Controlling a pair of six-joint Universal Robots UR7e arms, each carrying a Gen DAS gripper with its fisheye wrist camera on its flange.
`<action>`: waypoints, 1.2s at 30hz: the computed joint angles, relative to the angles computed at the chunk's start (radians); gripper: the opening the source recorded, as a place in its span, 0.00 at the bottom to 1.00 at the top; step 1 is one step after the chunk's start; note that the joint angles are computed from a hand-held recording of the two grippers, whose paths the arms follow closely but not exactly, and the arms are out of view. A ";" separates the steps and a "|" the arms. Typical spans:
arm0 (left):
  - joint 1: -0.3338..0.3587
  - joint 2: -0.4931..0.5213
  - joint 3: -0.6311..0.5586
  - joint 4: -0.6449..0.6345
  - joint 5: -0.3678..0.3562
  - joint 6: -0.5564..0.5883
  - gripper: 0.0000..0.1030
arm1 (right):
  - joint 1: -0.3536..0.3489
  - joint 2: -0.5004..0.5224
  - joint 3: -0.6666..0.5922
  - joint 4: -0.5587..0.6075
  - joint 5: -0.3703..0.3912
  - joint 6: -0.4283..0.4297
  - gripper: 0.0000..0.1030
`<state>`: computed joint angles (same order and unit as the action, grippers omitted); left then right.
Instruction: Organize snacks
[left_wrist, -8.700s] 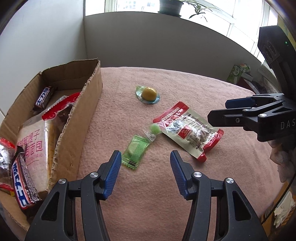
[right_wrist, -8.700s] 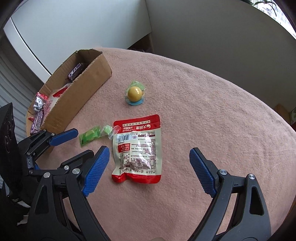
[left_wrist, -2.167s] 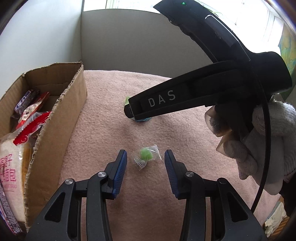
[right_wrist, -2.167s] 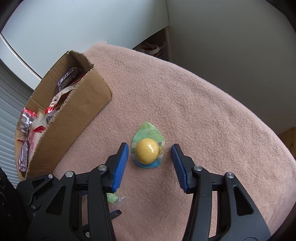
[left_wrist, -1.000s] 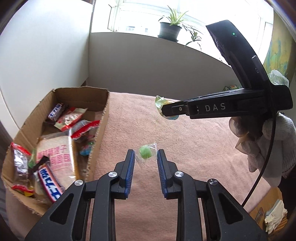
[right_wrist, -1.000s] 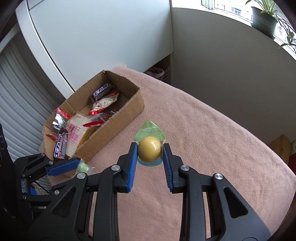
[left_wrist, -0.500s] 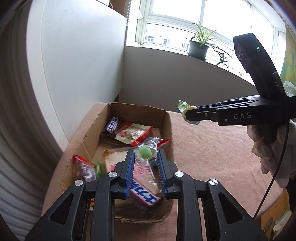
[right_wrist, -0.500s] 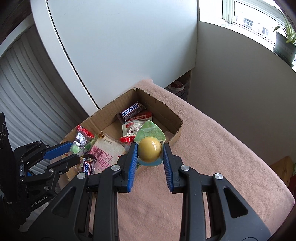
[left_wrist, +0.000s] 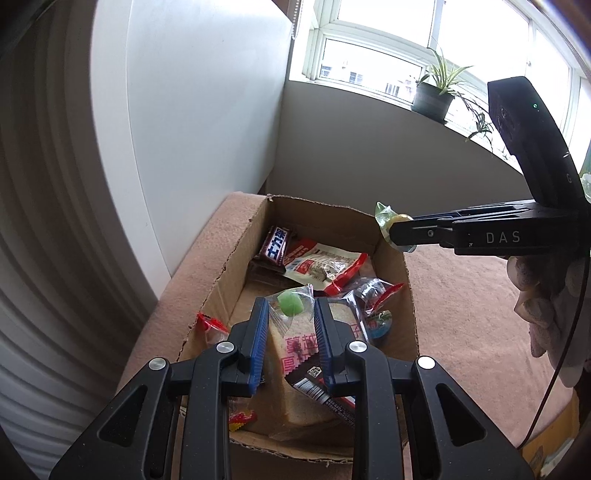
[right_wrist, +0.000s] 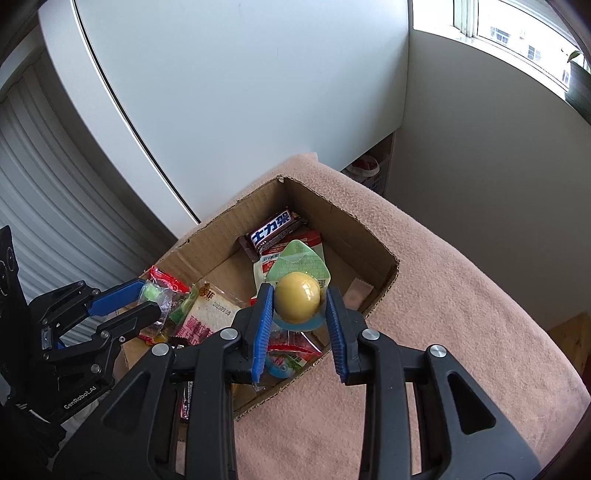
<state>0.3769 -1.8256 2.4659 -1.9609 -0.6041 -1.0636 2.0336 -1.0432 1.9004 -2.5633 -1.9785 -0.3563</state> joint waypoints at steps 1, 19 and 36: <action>0.002 -0.002 0.000 -0.002 0.000 0.002 0.23 | 0.001 0.000 0.000 -0.001 -0.001 -0.002 0.30; -0.016 0.003 -0.011 0.068 0.015 -0.053 0.57 | 0.021 -0.002 0.013 -0.072 -0.038 -0.032 0.81; -0.106 -0.006 -0.033 0.250 0.016 -0.210 0.70 | 0.036 -0.107 0.114 -0.137 -0.077 -0.046 0.86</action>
<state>0.2706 -1.8311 2.4327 -1.7111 -0.5882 -1.2737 2.0694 -1.1499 2.0144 -2.6999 -2.0558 -0.4025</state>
